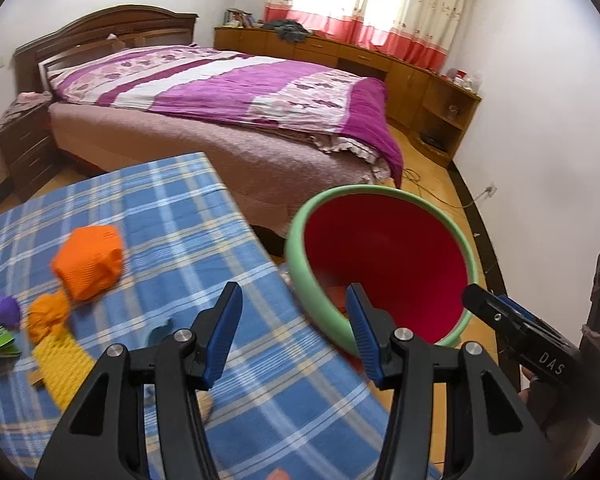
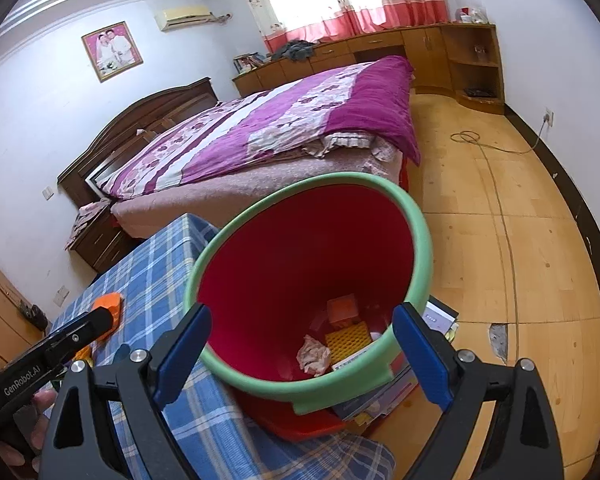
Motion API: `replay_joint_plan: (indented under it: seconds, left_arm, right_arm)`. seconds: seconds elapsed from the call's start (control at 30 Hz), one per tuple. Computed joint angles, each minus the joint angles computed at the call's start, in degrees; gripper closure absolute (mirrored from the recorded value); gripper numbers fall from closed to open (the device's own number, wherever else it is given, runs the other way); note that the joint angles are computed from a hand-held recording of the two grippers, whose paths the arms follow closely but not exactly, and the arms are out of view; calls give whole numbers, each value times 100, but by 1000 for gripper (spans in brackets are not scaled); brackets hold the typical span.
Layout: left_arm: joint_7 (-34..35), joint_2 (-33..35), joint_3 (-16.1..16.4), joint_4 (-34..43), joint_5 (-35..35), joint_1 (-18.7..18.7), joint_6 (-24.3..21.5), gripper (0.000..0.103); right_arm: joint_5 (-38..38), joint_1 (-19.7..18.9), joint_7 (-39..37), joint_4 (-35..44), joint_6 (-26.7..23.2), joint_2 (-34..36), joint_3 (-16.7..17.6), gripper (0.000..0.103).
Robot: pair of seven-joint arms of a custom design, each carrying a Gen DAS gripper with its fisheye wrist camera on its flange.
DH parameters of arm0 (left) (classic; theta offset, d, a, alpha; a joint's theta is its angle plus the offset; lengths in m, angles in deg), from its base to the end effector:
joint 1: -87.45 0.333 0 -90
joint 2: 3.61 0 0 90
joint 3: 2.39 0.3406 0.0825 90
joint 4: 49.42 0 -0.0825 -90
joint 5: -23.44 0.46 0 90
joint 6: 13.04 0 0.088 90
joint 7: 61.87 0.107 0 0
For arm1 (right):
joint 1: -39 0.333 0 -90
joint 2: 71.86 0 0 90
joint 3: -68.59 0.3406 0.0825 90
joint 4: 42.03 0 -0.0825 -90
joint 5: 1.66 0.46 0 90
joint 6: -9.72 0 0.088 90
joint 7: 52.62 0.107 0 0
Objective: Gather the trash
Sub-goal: 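Move both tools back over the table toward the green snack bag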
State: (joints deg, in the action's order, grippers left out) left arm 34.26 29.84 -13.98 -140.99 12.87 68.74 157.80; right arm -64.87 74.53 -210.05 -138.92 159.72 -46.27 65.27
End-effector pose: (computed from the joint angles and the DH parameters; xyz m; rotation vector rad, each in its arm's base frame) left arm 0.7272 -0.3743 0.3689 -1.4853 2.2059 -1.0941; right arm 0.6418 0.4343 0.3624 -1.1690 2.0388 -0.6196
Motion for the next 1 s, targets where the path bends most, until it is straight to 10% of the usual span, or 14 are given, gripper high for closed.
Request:
replay_joint_plan:
  seconds: [1.0]
  left_arm:
    - [-1902,-1303,1592,-2028,701,-463,857,43]
  right_arm:
    - [1671,512,-2294,1891,309,1348,-19,9]
